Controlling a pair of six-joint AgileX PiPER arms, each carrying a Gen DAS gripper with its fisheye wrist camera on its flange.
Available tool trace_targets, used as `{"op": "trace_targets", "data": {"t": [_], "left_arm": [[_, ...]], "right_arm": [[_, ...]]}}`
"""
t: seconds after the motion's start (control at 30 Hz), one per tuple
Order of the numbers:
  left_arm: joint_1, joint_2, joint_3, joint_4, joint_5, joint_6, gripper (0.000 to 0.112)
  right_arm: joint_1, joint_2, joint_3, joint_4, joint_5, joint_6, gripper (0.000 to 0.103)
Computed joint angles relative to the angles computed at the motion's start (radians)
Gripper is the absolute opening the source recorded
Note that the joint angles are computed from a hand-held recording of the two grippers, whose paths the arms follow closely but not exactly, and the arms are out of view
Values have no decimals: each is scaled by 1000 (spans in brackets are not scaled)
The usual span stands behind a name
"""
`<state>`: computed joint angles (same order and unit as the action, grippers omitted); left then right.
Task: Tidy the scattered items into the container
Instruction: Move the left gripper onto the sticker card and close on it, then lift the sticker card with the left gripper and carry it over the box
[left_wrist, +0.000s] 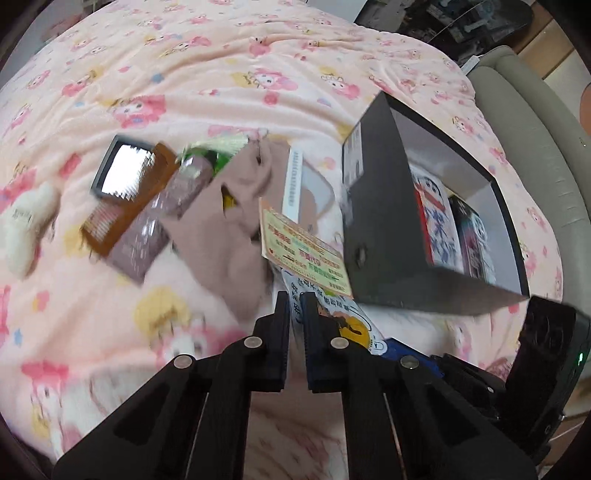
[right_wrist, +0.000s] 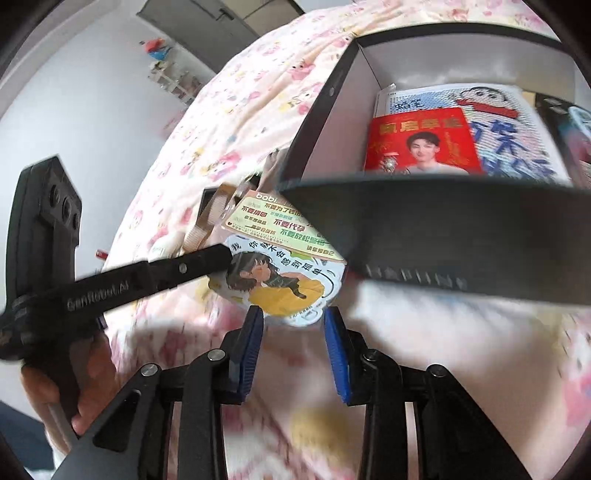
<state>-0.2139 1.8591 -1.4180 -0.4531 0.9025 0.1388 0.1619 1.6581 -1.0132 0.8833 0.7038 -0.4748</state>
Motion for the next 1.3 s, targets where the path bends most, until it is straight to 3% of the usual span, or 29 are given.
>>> {"op": "trace_targets", "data": {"t": [0.1,0.17,0.27,0.33,0.47,0.57,0.7,0.87,1.0,1.17,1.3], "left_arm": [[-14,-21,57,-123,59,81,5],[-60,-48,107,-109,46,86,5],[-102,-49,129,-61,20,42,8],[-83,-43,120,-71,31,33,16],[-25,-63,99,-75,38,31,31],[-51,-49,19,103,64,-64,48],[-46,-17,-53,179,67,-84,49],[-23,111,-146,268,80,-174,49],[8,183,-203,194,149,-146,48],[-12,66,-96,177,101,-104,48],[-56,-20,-17,81,107,-42,48]], "right_arm": [[-52,-129,122,28,61,-56,31],[-89,-197,171,25,99,-67,31],[-109,-287,205,-96,84,13,31],[-127,-307,214,-169,70,63,31],[-187,-227,146,-138,103,0,31],[-156,-164,119,-89,81,-45,31],[-76,-64,42,-73,55,-25,32],[-34,69,-38,-51,77,-13,34],[-1,134,-78,-5,94,-42,33],[-1,-23,0,-9,92,-72,29],[-104,-211,112,-28,170,-91,29]]}}
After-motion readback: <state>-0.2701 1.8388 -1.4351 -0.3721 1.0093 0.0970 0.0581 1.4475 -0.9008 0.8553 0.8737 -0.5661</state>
